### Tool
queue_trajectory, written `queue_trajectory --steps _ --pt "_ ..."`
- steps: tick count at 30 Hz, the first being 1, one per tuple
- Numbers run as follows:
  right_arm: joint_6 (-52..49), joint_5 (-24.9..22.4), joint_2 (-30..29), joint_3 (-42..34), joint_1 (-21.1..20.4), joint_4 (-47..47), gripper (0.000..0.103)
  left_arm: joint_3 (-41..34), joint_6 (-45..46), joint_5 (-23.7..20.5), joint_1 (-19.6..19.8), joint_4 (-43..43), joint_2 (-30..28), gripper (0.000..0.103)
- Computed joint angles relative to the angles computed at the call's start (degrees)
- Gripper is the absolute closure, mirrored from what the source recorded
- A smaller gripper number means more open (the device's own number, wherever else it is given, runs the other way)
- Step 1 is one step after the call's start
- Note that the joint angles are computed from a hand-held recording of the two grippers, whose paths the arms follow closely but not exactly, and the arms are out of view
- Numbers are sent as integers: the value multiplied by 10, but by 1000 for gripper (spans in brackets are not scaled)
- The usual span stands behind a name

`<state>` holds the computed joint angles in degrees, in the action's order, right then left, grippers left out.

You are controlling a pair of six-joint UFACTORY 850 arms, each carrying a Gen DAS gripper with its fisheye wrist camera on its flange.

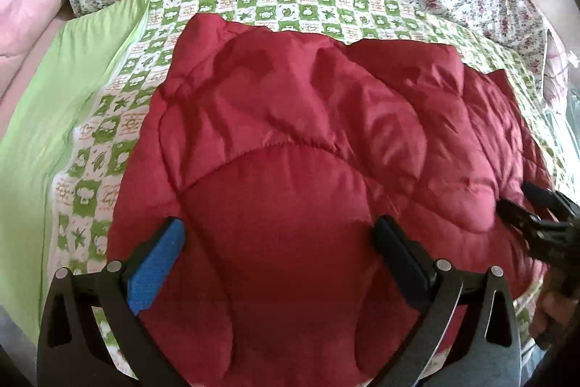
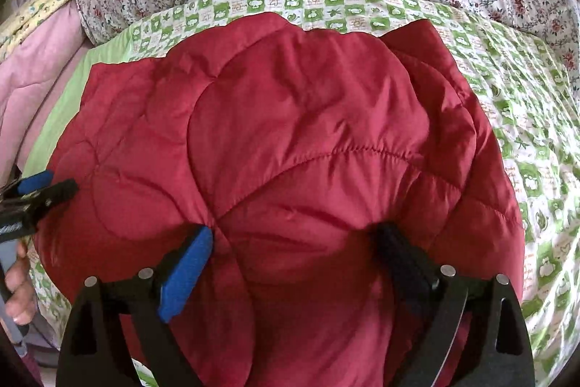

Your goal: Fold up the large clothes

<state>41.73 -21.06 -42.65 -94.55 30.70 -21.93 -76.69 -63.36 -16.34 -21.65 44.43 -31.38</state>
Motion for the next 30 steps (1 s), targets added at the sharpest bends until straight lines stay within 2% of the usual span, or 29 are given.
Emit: queue_trajectory --steps 5,8,11,16,19,20,23,30 --pt "-3 -1 3 1 -1 7 9 42 -35 2 -12 28 31 0" --pt "31 11 22 21 3 -19 10 56 -51 0 -19 43 42 0" --pt "86 38 63 71 13 -68 11 74 -68 8 -24 57 57 0" --pt "210 46 111 136 33 -193 11 96 -98 15 -30 88 72 0" --pt "183 22 100 134 34 -169 11 80 -48 5 -30 37 50 0" --pt "173 27 94 134 29 -152 10 77 -41 9 -28 28 44 0" --pt "211 50 92 145 19 -176 9 74 -87 19 -25 76 33 0" --pt "230 62 89 148 14 -186 9 69 -87 29 -18 71 27 0"
